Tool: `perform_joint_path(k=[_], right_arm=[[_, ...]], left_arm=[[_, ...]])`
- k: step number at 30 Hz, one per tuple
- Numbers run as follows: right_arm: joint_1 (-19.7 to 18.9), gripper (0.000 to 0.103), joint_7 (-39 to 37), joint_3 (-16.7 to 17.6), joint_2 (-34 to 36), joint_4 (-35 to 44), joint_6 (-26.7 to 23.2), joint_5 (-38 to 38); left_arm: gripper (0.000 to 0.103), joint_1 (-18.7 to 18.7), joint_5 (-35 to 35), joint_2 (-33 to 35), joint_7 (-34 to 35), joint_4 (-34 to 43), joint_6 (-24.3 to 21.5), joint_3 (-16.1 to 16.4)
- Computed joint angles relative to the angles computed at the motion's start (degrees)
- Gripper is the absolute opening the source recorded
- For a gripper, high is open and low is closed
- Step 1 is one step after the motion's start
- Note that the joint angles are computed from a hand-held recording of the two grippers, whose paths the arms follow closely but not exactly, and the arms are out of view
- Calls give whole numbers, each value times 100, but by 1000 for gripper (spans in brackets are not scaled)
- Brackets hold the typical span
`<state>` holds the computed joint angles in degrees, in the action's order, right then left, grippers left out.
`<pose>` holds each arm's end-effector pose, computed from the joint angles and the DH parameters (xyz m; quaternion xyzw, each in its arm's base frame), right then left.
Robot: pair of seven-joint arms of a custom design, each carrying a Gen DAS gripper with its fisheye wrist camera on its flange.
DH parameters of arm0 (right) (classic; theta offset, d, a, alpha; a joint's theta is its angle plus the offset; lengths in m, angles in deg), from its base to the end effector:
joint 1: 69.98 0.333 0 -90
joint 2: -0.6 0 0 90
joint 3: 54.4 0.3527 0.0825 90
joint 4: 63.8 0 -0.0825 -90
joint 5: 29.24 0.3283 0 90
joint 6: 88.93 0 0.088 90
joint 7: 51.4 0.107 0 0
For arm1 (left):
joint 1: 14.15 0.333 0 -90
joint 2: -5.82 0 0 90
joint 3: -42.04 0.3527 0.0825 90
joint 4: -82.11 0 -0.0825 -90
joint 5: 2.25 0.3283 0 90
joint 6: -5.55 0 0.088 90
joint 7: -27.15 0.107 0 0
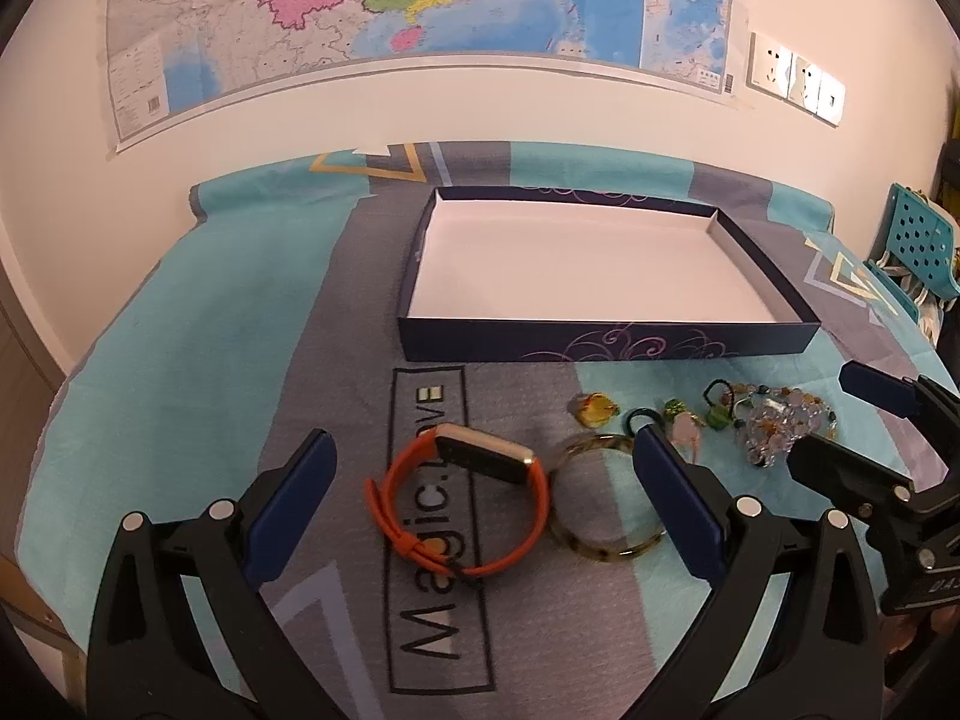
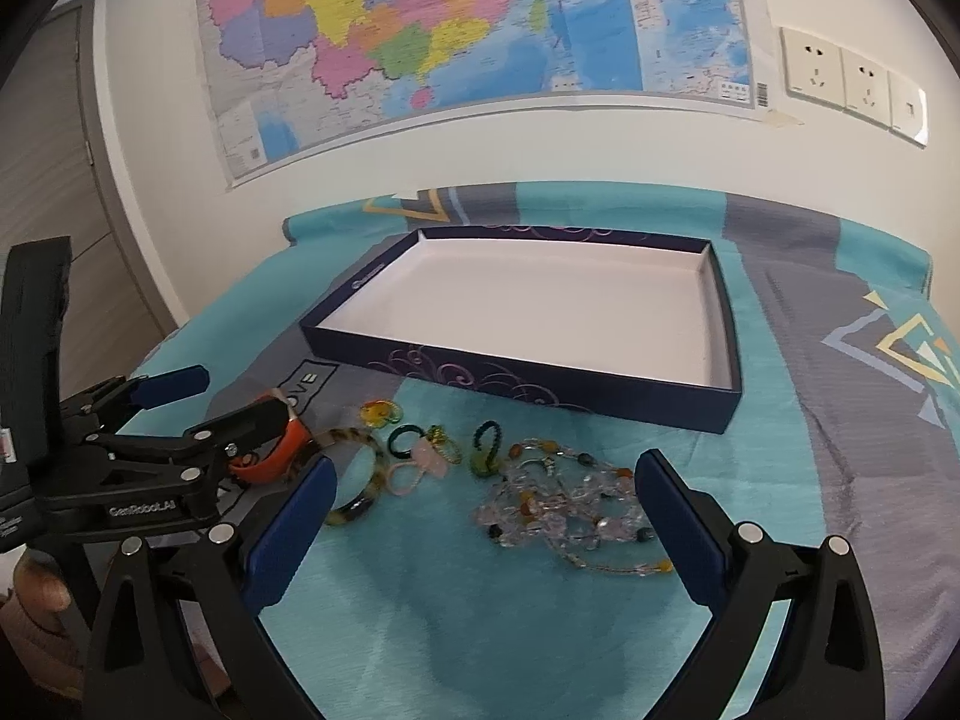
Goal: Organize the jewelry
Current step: 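Move left tool to orange watch while right tool moves to tortoiseshell bangle, then close left tool on orange watch while right tool closes on tortoiseshell bangle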
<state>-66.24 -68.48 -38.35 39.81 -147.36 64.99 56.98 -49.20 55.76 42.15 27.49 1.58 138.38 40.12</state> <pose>0.7037 0.1630 0.3822 -0.7805 0.3109 -0.1611 0.5178 0.5914 -0.4172 0.4226 -0.7378 0.5372 -0.2393 0.3313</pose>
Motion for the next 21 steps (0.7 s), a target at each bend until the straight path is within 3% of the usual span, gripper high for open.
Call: perform_joint_path(k=[3, 12, 14, 21], right_arm=[[-28, 87, 8, 10, -57, -100, -249, -157], [130, 28, 1200, -157, 90, 36, -1190, -1666], [218, 25, 1599, -210, 181, 160, -1229, -2012], [305, 26, 2796, -139, 563, 714, -1314, -2782]], left_arm=[[97, 68, 70, -172, -115, -307, 177, 7], [95, 367, 313, -552, -314, -1036, 593, -96], [84, 505, 294, -605, -322, -1189, 875, -150], [68, 760, 195, -630, -230, -1478, 1615, -170]])
